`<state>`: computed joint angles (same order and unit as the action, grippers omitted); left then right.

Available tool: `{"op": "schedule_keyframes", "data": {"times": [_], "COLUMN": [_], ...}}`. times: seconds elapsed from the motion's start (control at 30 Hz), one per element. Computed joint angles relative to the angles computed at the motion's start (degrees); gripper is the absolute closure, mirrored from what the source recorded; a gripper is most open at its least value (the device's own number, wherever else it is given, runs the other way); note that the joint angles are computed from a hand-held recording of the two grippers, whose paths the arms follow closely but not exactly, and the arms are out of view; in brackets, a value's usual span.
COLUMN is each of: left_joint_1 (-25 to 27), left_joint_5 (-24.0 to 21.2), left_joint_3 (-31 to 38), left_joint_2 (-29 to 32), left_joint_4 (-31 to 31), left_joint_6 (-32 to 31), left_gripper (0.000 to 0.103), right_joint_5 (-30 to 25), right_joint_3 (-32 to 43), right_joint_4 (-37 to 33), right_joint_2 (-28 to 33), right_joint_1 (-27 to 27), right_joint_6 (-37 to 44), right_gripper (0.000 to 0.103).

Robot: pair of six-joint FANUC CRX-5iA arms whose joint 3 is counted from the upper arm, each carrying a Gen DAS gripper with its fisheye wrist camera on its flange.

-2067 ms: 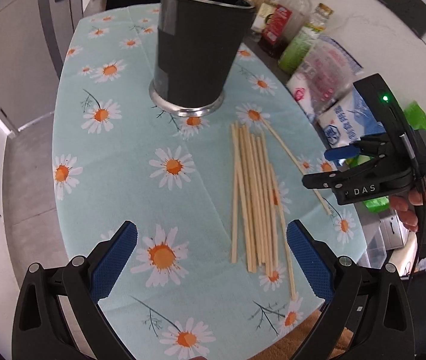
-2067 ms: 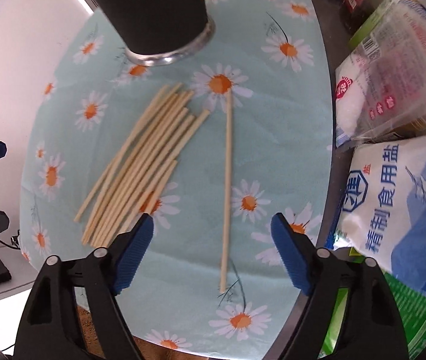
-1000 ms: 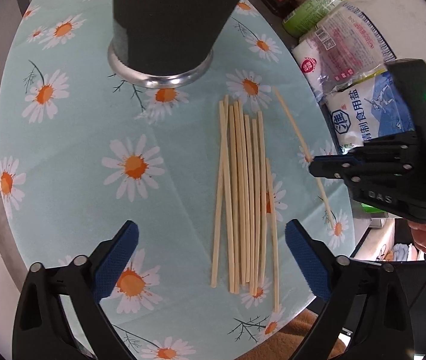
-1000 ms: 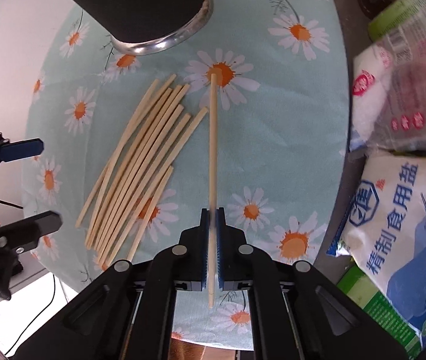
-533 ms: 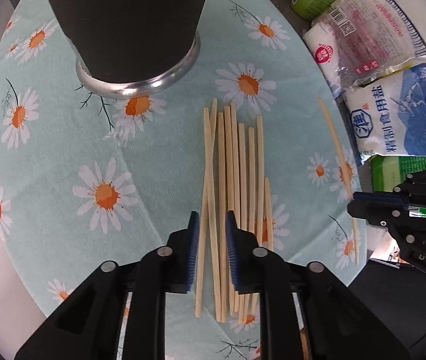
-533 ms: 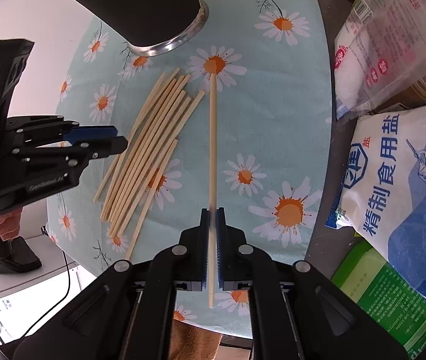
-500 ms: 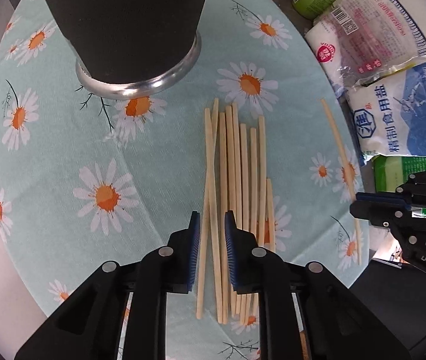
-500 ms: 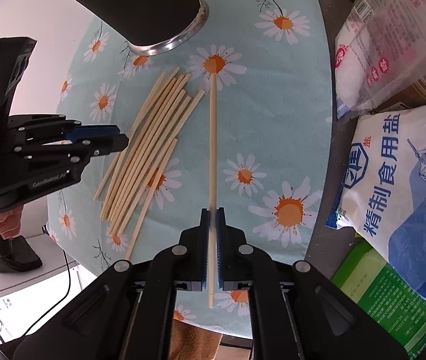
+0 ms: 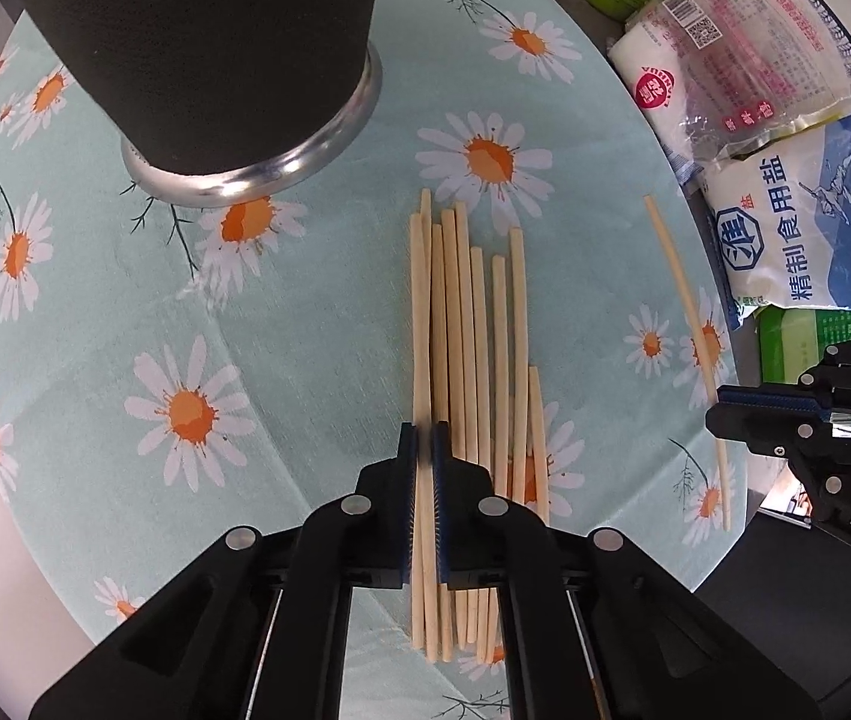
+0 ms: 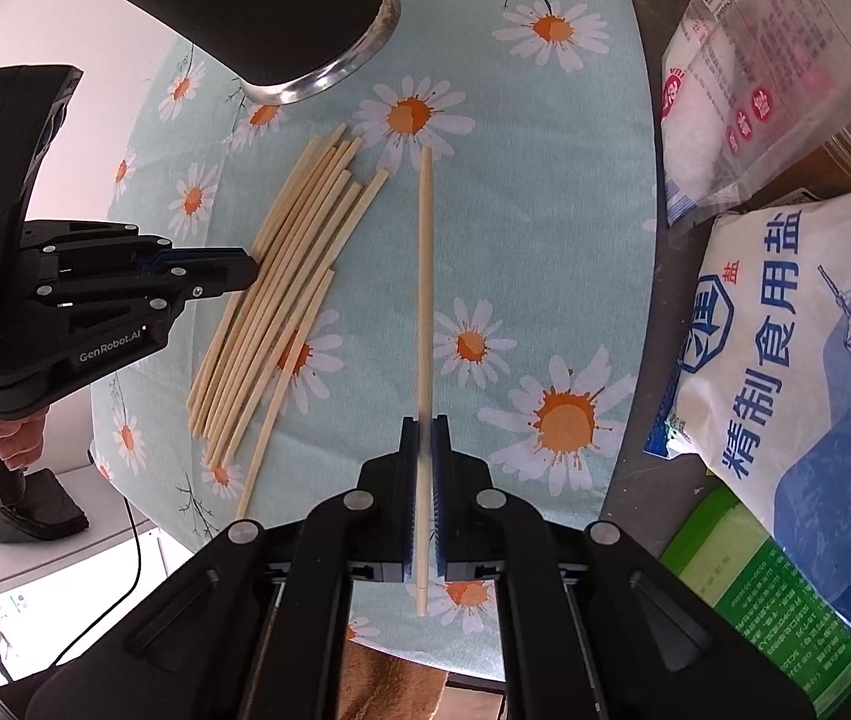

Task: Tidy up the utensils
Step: 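Lift both held chopsticks up over the black utensil holder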

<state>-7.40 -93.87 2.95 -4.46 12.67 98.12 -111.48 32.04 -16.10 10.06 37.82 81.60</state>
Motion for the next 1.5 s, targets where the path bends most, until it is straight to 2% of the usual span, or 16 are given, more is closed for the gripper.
{"op": "schedule_keyframes", "data": {"times": [0.2,0.57,0.97,1.17,1.3,1.37,1.43,1.5], "left_joint_1": [-0.47,2.5,9.22,13.73,16.27,17.88,18.94,19.46], "left_joint_5": [0.01,0.62,4.35,8.6,13.99,17.58,20.39,23.37], "left_joint_3": [0.05,-0.85,-0.9,-0.46,-1.04,-2.13,-2.71,-2.79], "left_joint_2": [-0.66,-4.7,-14.52,-17.87,-19.2,-19.78,-19.85,-19.87], "left_joint_4": [-0.23,2.17,7.62,8.84,10.11,12.05,13.72,14.1], "left_joint_6": [-0.05,-0.15,0.69,-0.9,-1.25,-1.89,-2.75,-3.73], "left_gripper": [0.099,0.099,0.099,0.099,0.099,0.099,0.099,0.099], "right_joint_5": [0.07,-0.02,5.0,7.72,9.36,10.91,13.85,14.73], "right_joint_3": [0.76,4.03,12.9,22.17,28.58,31.58,32.67,35.32], "right_joint_4": [0.47,-1.2,-9.05,-17.29,-22.8,-21.68,-14.97,-15.04], "right_joint_2": [0.25,0.32,0.64,3.93,7.81,9.9,10.73,12.48], "right_joint_1": [1.72,2.9,0.42,-2.44,-4.47,-4.14,-1.58,-1.53], "right_joint_6": [-0.94,-1.3,-0.09,-0.78,-2.86,-3.66,-3.09,-3.31], "right_gripper": [0.098,0.098,0.097,0.097,0.097,0.097,0.097,0.097]}}
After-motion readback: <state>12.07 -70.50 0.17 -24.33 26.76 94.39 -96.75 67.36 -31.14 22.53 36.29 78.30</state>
